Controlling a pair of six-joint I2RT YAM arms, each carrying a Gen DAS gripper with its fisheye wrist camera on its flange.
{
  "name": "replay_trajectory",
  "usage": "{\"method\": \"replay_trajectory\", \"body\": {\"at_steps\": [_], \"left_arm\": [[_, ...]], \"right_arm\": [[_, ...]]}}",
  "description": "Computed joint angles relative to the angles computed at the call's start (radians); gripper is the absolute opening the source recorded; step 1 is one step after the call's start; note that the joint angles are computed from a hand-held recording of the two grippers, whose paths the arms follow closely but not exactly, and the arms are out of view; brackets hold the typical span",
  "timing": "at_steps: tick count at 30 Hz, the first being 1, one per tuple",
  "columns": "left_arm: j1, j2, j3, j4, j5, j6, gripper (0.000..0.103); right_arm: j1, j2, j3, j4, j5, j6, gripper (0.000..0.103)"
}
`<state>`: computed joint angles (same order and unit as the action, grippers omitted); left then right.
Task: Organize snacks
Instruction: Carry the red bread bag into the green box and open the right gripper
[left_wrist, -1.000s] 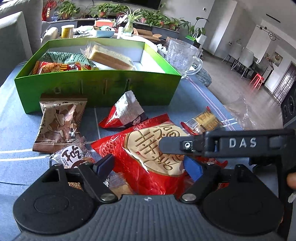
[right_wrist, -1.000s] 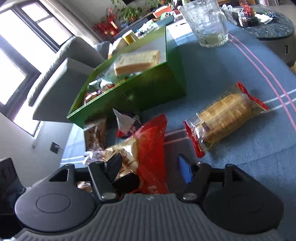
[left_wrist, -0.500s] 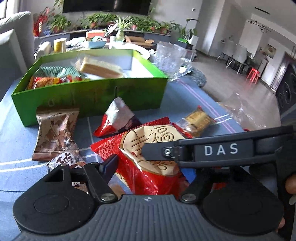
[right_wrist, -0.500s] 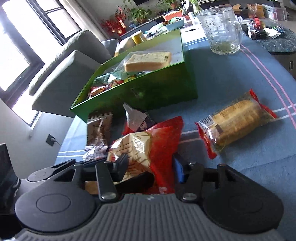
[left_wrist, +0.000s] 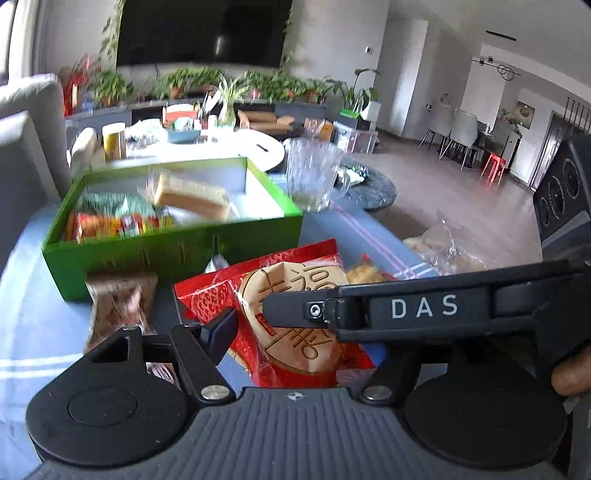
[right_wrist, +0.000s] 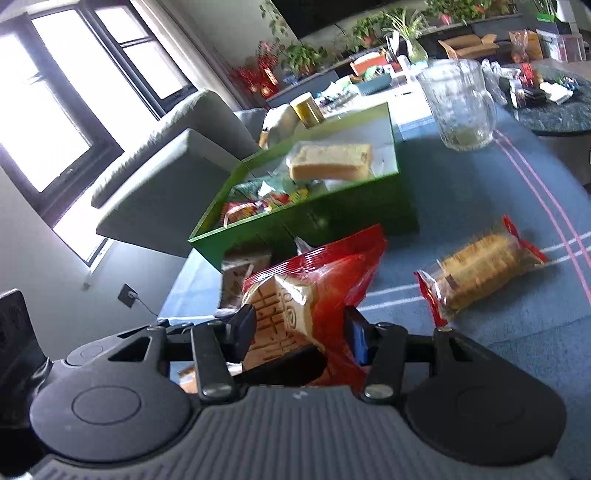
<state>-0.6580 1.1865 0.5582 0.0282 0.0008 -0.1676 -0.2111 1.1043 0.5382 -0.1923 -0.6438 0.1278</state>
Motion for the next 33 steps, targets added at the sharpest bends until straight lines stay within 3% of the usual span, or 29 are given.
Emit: {"method": "replay_trajectory", "body": {"at_steps": [12,33], "left_arm": [[0.035,0.011,0.084,0.030,-0.005,0.114,0.066],[0.180,0.370,0.504,-0.016,0.118,0.244,0.066]], "right_arm": [[0.024,0.005,0.073,0.050,-0.002,0.056,0.059],[0.040,0.323,0.343,0.236,0.020,0.180,0.059]]}}
